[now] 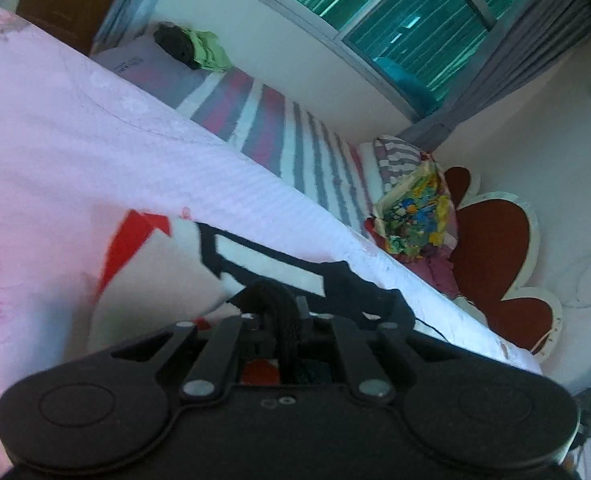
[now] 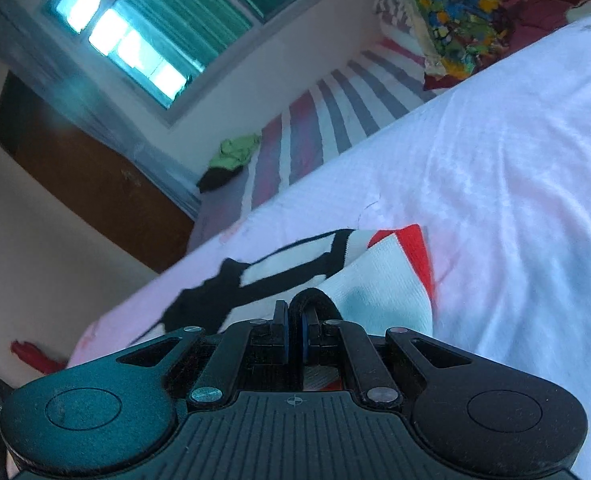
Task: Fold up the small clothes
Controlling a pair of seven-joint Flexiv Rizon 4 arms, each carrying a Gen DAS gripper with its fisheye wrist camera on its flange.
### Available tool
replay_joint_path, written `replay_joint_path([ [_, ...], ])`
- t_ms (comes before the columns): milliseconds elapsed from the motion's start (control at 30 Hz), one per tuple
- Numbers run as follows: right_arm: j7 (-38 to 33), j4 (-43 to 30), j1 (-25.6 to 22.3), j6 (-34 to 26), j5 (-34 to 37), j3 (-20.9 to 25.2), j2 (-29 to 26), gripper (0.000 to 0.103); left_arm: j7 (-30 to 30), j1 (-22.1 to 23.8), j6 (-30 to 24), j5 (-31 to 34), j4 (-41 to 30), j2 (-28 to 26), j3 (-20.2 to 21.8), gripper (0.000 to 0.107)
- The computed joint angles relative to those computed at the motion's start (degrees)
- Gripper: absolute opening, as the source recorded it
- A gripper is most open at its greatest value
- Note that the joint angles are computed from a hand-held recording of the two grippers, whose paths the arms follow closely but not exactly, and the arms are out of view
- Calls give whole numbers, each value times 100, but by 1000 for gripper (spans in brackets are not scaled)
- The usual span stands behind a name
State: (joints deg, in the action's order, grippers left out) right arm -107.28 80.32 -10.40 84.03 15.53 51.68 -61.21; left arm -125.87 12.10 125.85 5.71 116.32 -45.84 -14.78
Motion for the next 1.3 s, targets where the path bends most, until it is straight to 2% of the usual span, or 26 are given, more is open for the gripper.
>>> replay_joint_path([
  [33, -111, -58, 15, 44, -19, 41, -88, 5, 2, -5, 98, 28, -43, -65, 6, 18],
  [67, -221, -132, 55, 95, -66, 60, -174, 6, 33, -75, 199, -1, -83, -107, 77, 33],
  [100, -271, -164, 129, 175, -75, 0, -185, 14, 76, -214, 326, -124, -120, -124, 207, 45],
  [133, -430, -194, 236, 374, 71, -90, -167, 43, 100, -404, 573, -322, -107, -138, 387, 76],
  [167, -243, -111, 325, 814, -157, -139, -202, 69, 124, -592, 874, -545, -101, -171, 565, 90],
  [200, -359, -69, 292, 1167, -191, -3, -284, 94, 131, -639, 1097, -589, -101, -201, 630, 88],
  [233, -502, -46, 107, 1292, -342, 321, -461, 93, 114, -536, 1114, -438, -106, -192, 580, 87],
  [267, -519, -4, 21, 1366, -443, 458, -528, 92, 203, -527, 967, -399, -76, -104, 604, 75],
  [333, -564, 142, -93, 1435, -692, 541, -515, 76, 597, -513, 321, -251, -67, 133, 656, 51],
  [433, -508, 300, -12, 1392, -1022, 271, -338, 68, 1423, -792, -783, -439, -143, 421, 894, 51],
  [500, -301, 234, 251, 1188, -1185, -81, -241, 67, 1879, -1041, -1340, -706, -245, 473, 1065, 51],
  [567, -70, 136, 564, 970, -1365, -505, -142, 65, 2218, -1376, -1644, -996, -362, 453, 1335, 52],
  [667, 350, 139, 1271, 779, -1628, -1527, 96, 61, 2729, -1992, -1920, -1354, -516, 372, 1911, 51],
  [700, 434, 180, 1501, 858, -1729, -1853, 132, 59, 2861, -2212, -1934, -1473, -544, 327, 2130, 50],
  [767, 546, 305, 1856, 1154, -1889, -2337, 189, 42, 3035, -2600, -1888, -1732, -568, 242, 2474, 33],
  [800, 617, 352, 1995, 1255, -1946, -2520, 217, 33, 3089, -2729, -1833, -1862, -574, 205, 2574, 29],
  [833, 666, 409, 2114, 1395, -2003, -2677, 235, 19, 3113, -2769, -1708, -1958, -545, 181, 2583, 17],
  [867, 678, 442, 2132, 1535, -2084, -2708, 212, 11, 3086, -2866, -1487, -2106, -486, 148, 2645, 6],
  [900, 681, 484, 2079, 1763, -2158, -2634, 160, 5, 3045, -2993, -1247, -2304, -447, 106, 2732, 5],
  [933, 670, 534, 1958, 2099, -2244, -2462, 74, 5, 2969, -3088, -880, -2472, -354, 62, 2774, 5],
  [1000, 741, 600, 1899, 2698, -2321, -2403, 10, 4, 2838, -3199, -213, -2789, -205, -25, 2765, 5],
  [1033, 798, 630, 1834, 2883, -2395, -2345, -10, 4, 2852, -3244, -73, -2952, -152, -39, 2747, 5],
  [1100, 946, 571, 2038, 3115, -2246, -2629, -14, 4, 2987, -3388, 85, -3356, -81, -78, 2753, 5],
  [1233, 1291, 359, 2625, 2505, -2076, -3490, -27, 4, 3383, -3459, -283, -4105, -150, -135, 2596, 5],
  [1267, 1430, 282, 2707, 2245, -2100, -3620, -52, 4, 3502, -3461, -396, -4270, -196, -160, 2559, 5],
  [1300, 1529, 275, 2688, 2257, -2146, -3610, -88, 4, 3607, -3499, -387, -4430, -234, -191, 2552, 6],
])
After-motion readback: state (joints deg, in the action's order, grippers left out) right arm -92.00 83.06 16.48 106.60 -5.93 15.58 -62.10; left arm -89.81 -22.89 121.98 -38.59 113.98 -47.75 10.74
